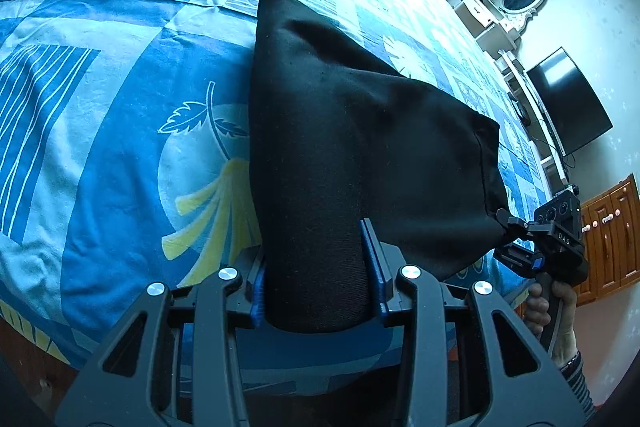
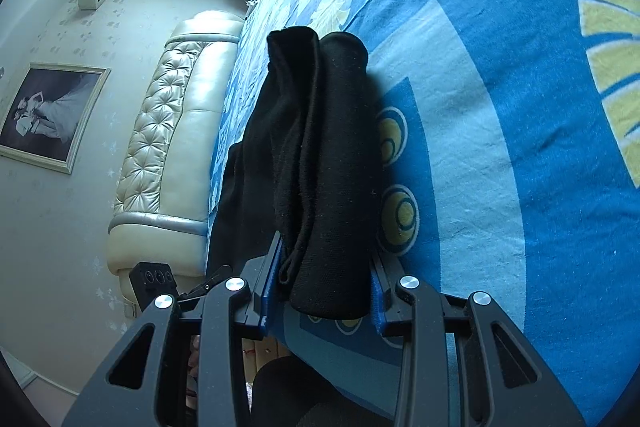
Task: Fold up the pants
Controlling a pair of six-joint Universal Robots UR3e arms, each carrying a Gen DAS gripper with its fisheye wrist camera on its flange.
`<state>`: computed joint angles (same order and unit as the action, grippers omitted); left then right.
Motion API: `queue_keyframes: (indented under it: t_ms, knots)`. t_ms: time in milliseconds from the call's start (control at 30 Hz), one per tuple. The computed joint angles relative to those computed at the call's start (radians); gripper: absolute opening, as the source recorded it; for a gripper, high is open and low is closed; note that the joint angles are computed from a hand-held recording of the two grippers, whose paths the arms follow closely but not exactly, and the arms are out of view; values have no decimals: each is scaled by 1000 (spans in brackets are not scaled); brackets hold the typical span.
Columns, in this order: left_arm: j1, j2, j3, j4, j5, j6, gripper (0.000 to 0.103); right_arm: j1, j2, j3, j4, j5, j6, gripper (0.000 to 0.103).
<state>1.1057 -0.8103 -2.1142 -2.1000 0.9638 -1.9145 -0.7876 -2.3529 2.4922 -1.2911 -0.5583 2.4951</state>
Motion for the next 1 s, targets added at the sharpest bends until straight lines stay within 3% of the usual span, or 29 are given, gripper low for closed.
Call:
queue_keyframes:
  t_ms: [1000]
  knots:
    - [106, 40, -16, -124, 2, 148, 45, -121, -10, 33, 181, -21, -192, 36]
